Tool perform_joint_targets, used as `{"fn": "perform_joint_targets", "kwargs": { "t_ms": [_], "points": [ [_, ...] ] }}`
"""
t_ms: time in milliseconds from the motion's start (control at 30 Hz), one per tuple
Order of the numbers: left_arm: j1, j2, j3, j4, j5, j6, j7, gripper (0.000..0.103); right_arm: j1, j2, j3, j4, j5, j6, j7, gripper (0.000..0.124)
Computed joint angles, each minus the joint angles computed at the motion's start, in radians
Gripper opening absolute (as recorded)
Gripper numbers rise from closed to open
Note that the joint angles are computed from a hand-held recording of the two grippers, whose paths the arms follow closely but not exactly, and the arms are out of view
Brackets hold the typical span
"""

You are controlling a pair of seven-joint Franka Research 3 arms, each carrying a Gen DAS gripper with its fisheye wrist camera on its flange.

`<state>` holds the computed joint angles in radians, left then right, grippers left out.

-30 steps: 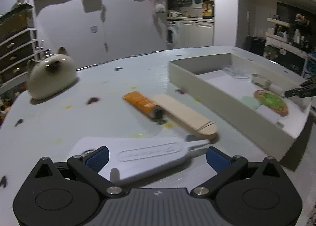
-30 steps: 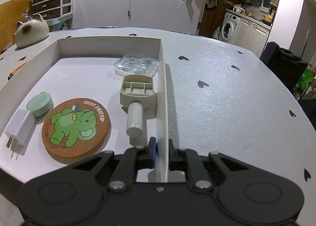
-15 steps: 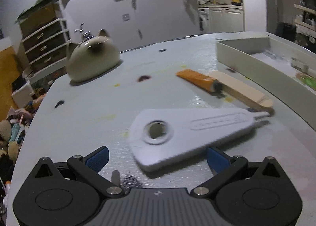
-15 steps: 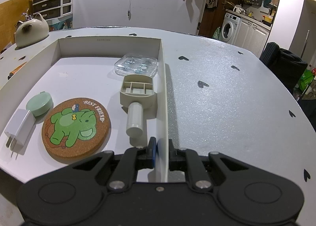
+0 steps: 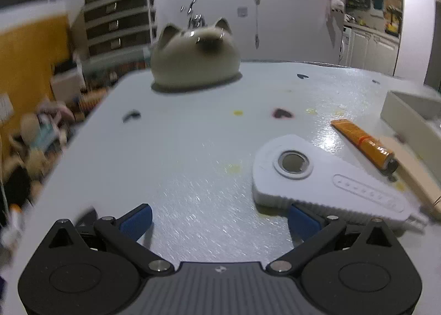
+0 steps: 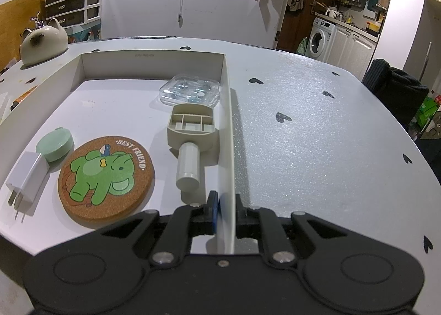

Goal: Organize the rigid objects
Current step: 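Reach the left tool to the white opener tool and close on it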

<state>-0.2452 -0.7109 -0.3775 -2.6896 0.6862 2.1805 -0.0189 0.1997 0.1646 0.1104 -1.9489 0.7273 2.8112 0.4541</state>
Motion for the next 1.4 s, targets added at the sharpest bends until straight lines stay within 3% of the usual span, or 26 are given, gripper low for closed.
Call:
{"fn": "perform_joint_targets", "kwargs": {
  "t_ms": [267, 400, 533, 800, 1033, 1400],
  "points": [
    [-0.003, 0.049, -0.007, 0.025, 0.018, 0.209, -0.033, 0.103, 0.0, 0.001, 0.0, 0.0, -0.004, 0.002, 0.002, 0.012],
    [0.03, 0.134, -0.04, 0.089, 0.04, 0.243, -0.067, 0.103, 0.0, 0.001, 0.001, 0.0, -0.003, 0.001, 0.002, 0.012],
    [0.061, 0.22, -0.071, 0.166, 0.078, 0.188, -0.151, 0.103, -0.001, 0.001, 0.001, 0.001, -0.002, -0.001, 0.0, 0.012],
    [0.024, 0.454, -0.079, 0.385, 0.137, -0.118, -0.18, 0.103, -0.003, 0.003, 0.003, 0.003, 0.014, -0.001, -0.015, 0.012],
    [-0.044, 0.428, -0.005, 0.346, 0.174, -0.12, -0.212, 0.103, -0.004, 0.001, 0.003, 0.003, 0.023, -0.006, -0.025, 0.012],
    [-0.078, 0.269, -0.004, 0.221, 0.081, -0.184, -0.229, 0.103, -0.006, -0.001, 0.003, 0.002, 0.058, -0.012, -0.054, 0.012]
  ]
}}
